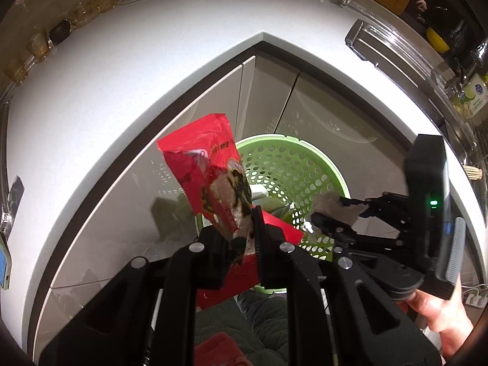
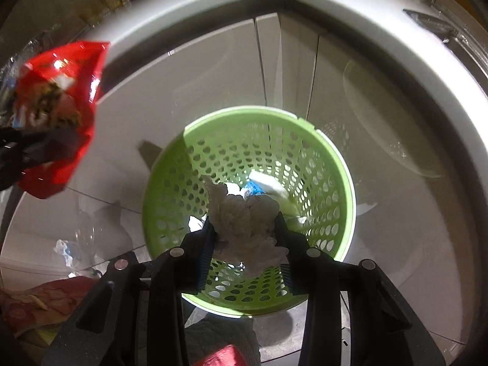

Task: Collect trash
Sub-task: 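Carry the tissue and red packet over the green basket with both tools, then open the right tool to drop the tissue while the left tool releases the packet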

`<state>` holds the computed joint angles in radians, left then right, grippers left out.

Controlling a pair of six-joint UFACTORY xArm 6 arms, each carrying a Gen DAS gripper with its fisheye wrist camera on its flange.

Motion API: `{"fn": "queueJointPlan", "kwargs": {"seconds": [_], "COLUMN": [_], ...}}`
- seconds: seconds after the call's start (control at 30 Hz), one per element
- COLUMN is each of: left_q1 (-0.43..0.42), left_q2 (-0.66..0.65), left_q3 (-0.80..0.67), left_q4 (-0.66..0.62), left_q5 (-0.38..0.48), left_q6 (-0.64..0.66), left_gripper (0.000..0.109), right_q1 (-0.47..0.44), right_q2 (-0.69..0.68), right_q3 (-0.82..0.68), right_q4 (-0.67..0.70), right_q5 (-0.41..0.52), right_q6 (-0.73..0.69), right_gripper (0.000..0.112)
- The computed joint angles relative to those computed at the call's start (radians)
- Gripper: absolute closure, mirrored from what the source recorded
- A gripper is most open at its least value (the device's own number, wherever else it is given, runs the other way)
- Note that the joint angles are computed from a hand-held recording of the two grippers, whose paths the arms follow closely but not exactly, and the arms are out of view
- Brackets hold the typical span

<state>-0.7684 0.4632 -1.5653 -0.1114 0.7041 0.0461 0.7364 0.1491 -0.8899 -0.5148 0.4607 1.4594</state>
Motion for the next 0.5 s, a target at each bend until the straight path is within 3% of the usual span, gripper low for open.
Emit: {"fn": "queueJointPlan", "kwargs": {"seconds": [0.1,0.23,0.5], "left_q1": [-0.003,-0.004,-0.012], "left_q2": [0.002,0.012,0.041], "left_q3": [0.000,-0.015,-0.060], "left_q4": [0.011,0.018,0.013], "left_q5": [0.007,0.019,0.049], "left_q6": [-0.011,-0.018,-0.004], "left_gripper": [0.094,0.094,0.093], "right_q1": [-0.005,-0.010,-0.017], "right_q2": [0.029,0.038,0.023], "right_q3": [-0.001,0.009,0.010], "right_q4": [0.035,0.069,0.051], "right_q5": [-0.021,-0.044,-0.036], "right_q6": [-0.034,-0.065,-0.069], "right_gripper": [0.065,0.041,0.025]}}
